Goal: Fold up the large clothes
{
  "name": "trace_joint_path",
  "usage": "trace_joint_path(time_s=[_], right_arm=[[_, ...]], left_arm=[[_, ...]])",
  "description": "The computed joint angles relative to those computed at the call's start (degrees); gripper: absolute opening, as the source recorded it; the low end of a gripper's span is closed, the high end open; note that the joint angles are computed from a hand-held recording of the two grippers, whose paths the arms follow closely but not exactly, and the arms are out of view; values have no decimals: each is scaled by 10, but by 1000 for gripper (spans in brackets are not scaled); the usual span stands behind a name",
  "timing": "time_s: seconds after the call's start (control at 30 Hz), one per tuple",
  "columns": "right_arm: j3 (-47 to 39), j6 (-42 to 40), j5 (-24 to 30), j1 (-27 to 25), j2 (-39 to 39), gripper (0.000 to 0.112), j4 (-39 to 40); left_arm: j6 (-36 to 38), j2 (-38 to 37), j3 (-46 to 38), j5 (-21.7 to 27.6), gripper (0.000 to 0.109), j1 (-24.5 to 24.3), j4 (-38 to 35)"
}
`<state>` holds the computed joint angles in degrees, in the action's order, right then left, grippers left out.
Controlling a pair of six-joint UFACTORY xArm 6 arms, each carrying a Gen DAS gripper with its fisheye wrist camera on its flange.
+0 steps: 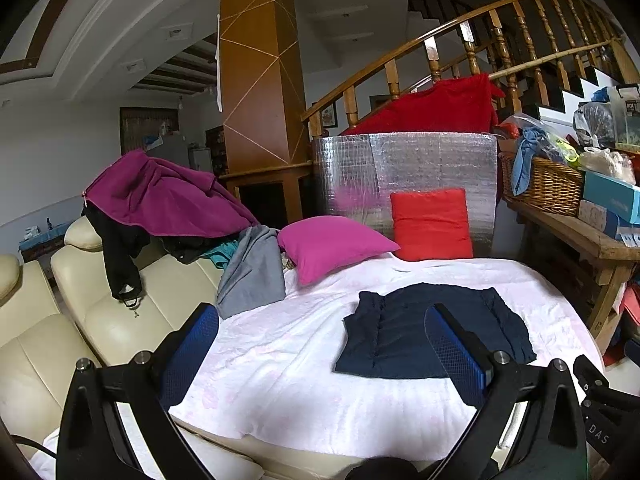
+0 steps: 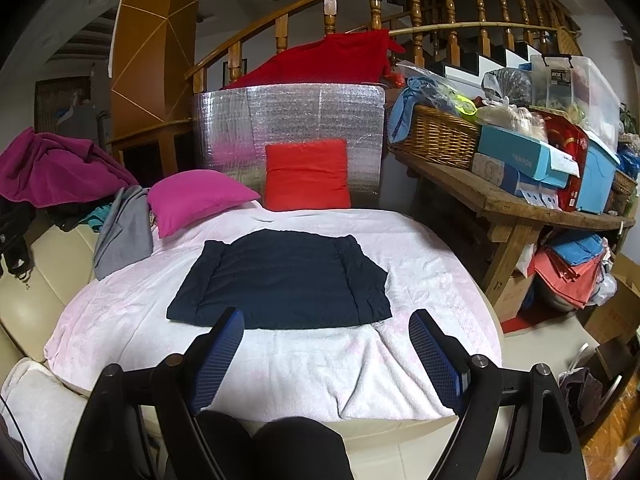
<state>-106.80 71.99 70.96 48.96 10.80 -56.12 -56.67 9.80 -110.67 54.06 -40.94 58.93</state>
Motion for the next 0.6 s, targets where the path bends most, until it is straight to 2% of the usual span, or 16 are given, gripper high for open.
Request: trace_joint_path(time_s=[0.6], right_arm=[[-31, -14, 12, 5, 21, 87, -8]], left_arm=[[-5, -8, 11, -8, 102, 7, 0]])
